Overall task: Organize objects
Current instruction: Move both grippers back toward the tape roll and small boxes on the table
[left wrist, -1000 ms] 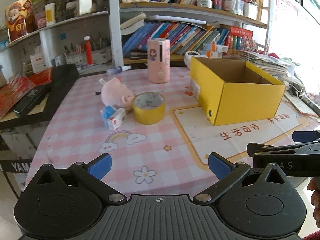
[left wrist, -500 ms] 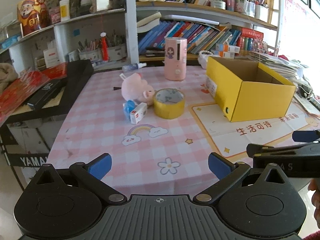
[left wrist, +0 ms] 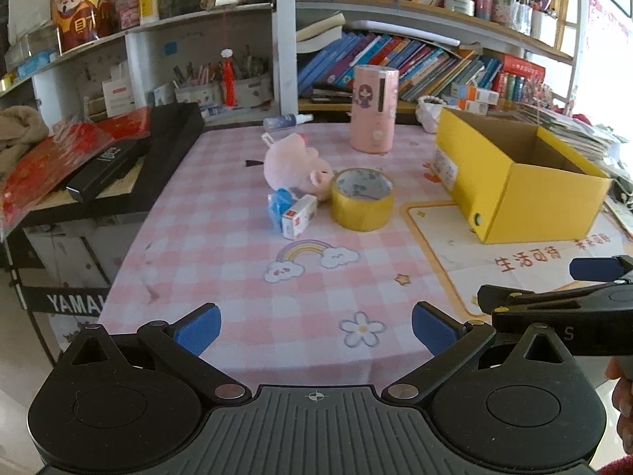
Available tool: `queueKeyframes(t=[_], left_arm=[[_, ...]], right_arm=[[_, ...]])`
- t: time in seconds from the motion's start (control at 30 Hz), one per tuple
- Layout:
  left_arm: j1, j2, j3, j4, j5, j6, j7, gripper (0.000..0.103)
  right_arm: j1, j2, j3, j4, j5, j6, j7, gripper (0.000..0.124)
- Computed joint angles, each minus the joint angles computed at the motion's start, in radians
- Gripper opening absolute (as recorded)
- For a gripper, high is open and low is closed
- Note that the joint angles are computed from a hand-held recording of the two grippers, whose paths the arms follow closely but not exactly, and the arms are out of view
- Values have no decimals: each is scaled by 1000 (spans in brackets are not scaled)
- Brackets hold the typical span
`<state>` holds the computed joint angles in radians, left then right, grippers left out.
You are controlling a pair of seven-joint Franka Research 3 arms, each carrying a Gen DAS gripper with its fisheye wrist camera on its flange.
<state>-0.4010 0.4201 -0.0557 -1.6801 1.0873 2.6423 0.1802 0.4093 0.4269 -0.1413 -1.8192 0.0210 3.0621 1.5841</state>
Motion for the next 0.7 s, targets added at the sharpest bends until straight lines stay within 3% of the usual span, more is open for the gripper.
queueKeyframes(t=[0.27, 0.37, 0.43, 0.53, 0.7], left_arm=[[14, 54, 12, 80, -50, -38, 25, 103], [14, 81, 28, 117, -55, -23, 17, 103], [15, 108, 33, 157, -74, -29, 35, 103], [13, 154, 40, 221, -112, -53, 77, 103], [6, 231, 60, 333, -173, -96, 137, 102]], right_arm=[[-96, 109, 125, 178, 69, -52, -137, 103], [-136, 159, 179, 256, 106, -64, -215, 96], [-155, 199, 207, 323, 129, -88, -266, 80], [-179, 264, 242, 435, 167, -147, -333, 70], [-183, 394, 261, 654, 211, -239, -426, 67]])
